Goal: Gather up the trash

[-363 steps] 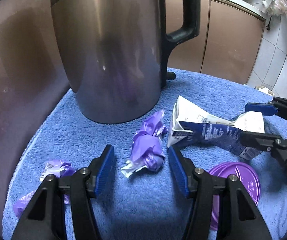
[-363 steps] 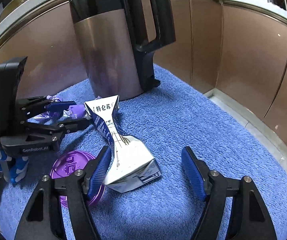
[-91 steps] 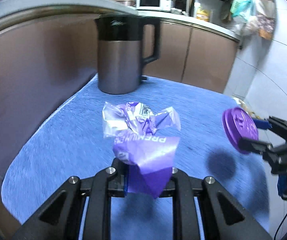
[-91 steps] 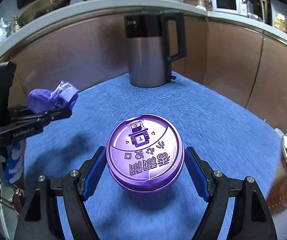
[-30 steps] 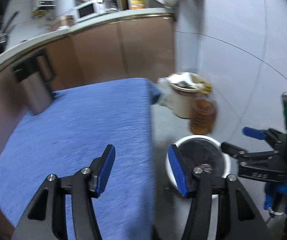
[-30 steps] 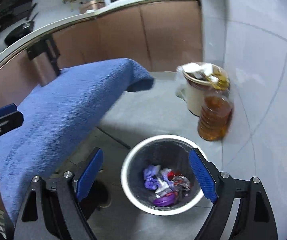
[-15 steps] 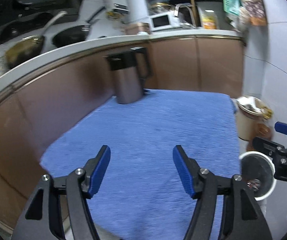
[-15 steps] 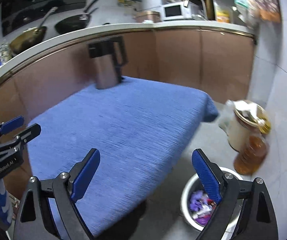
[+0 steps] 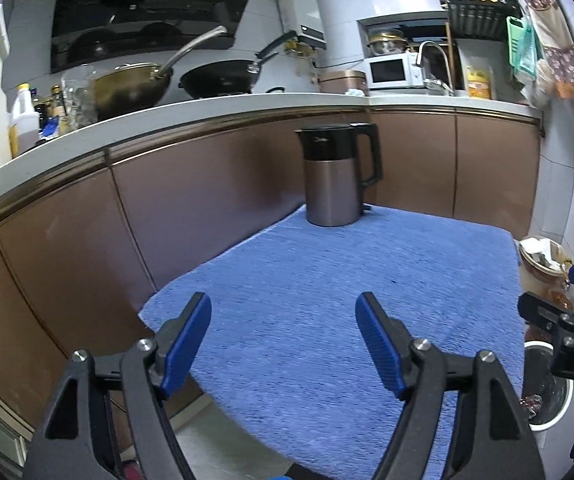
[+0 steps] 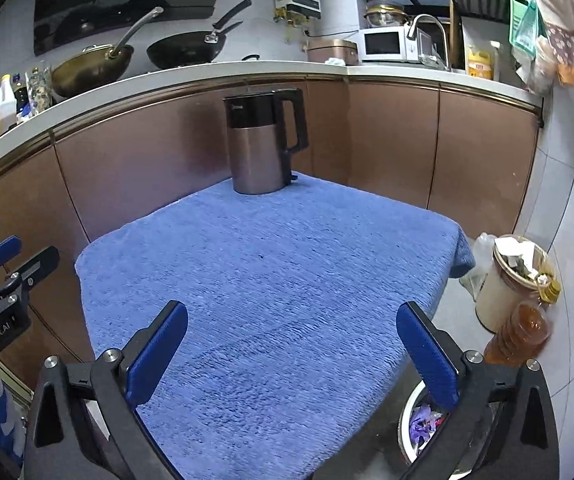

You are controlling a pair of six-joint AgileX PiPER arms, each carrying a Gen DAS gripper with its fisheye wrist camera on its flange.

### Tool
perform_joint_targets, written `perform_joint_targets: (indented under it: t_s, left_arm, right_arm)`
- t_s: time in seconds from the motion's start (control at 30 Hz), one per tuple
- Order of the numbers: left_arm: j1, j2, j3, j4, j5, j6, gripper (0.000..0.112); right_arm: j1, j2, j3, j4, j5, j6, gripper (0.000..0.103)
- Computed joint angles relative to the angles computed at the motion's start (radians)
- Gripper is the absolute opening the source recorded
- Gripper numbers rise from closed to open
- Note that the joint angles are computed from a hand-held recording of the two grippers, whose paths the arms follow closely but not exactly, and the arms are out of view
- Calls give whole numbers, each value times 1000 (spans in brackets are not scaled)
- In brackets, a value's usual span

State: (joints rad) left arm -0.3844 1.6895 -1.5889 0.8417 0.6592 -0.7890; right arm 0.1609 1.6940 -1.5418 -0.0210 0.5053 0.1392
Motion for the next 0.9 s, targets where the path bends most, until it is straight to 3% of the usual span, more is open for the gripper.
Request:
perform_joint_targets:
  t_s: [0.27, 0.9]
  left_arm:
    - [9, -41, 53, 50, -15, -76, 74]
    - [39, -47, 52, -48, -20, -42, 83]
  right_arm:
    - [29, -2, -8, -68, 6, 54, 103]
    - [24, 5, 3, -64, 3, 54, 103]
